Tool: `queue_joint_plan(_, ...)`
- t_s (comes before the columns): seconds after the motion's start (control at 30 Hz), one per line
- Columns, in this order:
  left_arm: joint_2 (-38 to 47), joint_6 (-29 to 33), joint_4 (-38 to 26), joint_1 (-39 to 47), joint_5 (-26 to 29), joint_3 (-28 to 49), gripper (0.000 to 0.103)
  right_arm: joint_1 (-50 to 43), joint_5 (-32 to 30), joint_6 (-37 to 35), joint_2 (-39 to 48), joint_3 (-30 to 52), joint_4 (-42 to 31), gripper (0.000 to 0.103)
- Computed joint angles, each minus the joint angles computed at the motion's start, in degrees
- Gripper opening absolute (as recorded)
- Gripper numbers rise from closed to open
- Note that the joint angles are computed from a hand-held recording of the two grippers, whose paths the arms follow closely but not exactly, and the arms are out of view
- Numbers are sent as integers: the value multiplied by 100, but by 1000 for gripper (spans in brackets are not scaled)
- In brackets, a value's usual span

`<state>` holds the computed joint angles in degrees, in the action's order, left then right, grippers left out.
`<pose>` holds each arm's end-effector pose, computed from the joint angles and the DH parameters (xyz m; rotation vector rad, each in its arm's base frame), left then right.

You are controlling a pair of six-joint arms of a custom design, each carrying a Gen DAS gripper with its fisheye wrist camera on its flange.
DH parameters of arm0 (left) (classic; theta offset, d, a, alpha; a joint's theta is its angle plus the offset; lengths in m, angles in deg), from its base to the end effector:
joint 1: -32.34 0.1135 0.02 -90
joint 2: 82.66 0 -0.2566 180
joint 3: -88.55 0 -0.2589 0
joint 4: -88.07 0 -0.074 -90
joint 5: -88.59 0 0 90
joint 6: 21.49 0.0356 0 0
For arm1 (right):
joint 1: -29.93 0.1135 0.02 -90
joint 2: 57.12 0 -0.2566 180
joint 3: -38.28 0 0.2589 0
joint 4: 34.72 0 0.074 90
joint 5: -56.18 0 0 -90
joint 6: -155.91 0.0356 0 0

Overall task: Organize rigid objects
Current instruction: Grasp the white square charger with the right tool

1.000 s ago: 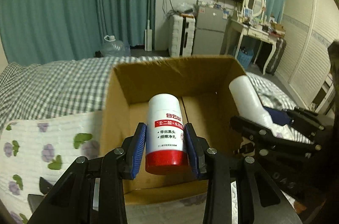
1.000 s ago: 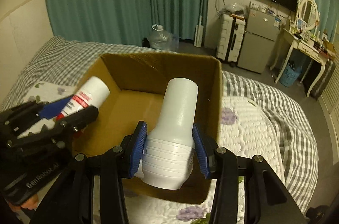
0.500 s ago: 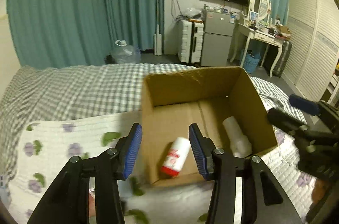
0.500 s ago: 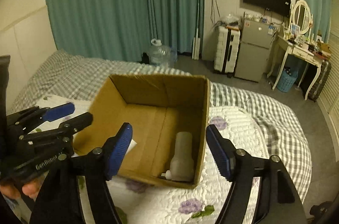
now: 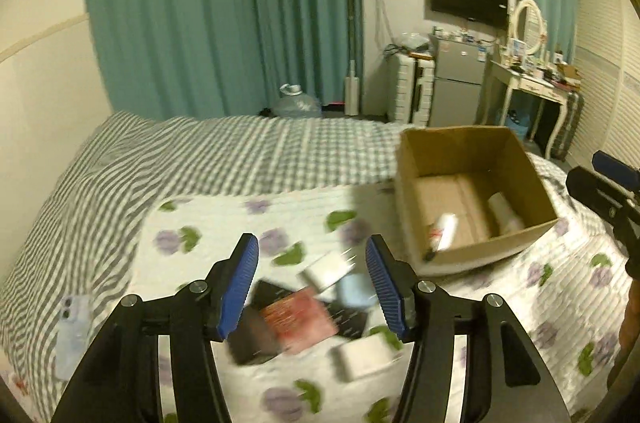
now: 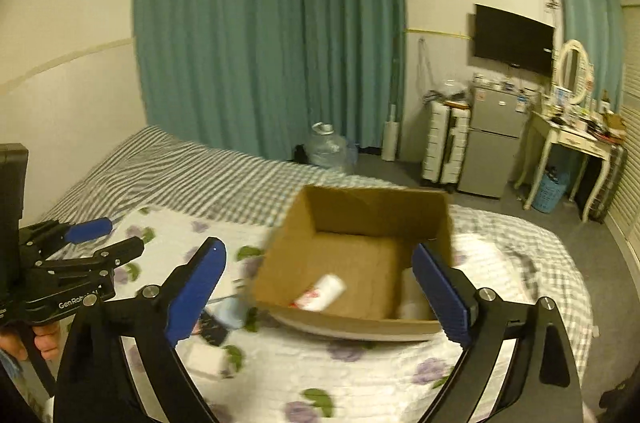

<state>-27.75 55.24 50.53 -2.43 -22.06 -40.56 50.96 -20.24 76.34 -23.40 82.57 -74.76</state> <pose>0.1805 -0.1100 0.2341 0.2368 2.2283 -0.0373 0.1483 0.0480 0.2500 -0.0479 2.0701 0.0900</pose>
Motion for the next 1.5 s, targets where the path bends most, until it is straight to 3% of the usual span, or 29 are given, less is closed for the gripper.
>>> queue_joint_plan(0.1, -442, 242, 119, 700, 346, -569, 59, 944, 505, 414, 497, -202, 386, 95)
queue_joint_plan(0.27, -301, 450, 782, 1614, 1023, -1296, 59, 1892, 771, 870, 2370, -463, 1569, 95)
queue_joint_plan(0.4, 271, 585, 1389, 1849, 1199, -1597, 59, 2149, 540, 1098, 3956, -377, 2336, 95)
queue_joint_plan(0.5, 599, 718, 1680, 2128, 1507, -1698, 59, 2230, 426, 1245, 4785, -344, 2805, 95)
queue_joint_plan(0.67, 953, 724, 1907, 2034, 1540, -1725, 59, 2038, -132, 1286, 6040, -51, 3408, 95)
queue_joint_plan(0.77, 1083, 722, 1986, 1925, 1522, -1722, 59, 1943, -420, 1228, 6622, 99, 3691, 86)
queue_joint_plan(0.8, 1126, 720, 2021, 1898, 1526, -1722, 59, 1912, -556, 1201, 6787, 134, 3755, 75)
queue_joint_plan(0.83, 1147, 699, 2031, 1840, 1494, -1719, 59, 1892, -651, 1170, 6879, 163, 3771, 65)
queue_joint_plan(0.9, 1226, 656, 2056, 1713, 1408, -1683, 59, 1902, -758, 1049, 6847, 65, 3885, 58)
queue_joint_plan(1.1, 1891, 385, 2141, 1148, 1317, -1334, 59, 1628, -413, 761, 6057, -341, 3575, 58)
queue_joint_plan(1.37, 3630, -155, 2423, 1031, 1541, -516, 59, 554, -781, 454, 5271, -756, 3490, 58)
queue_joint_plan(1.5, 3870, -291, 2392, 1009, 1358, -328, 63, 408, -918, 406, 5303, -769, 3536, 58)
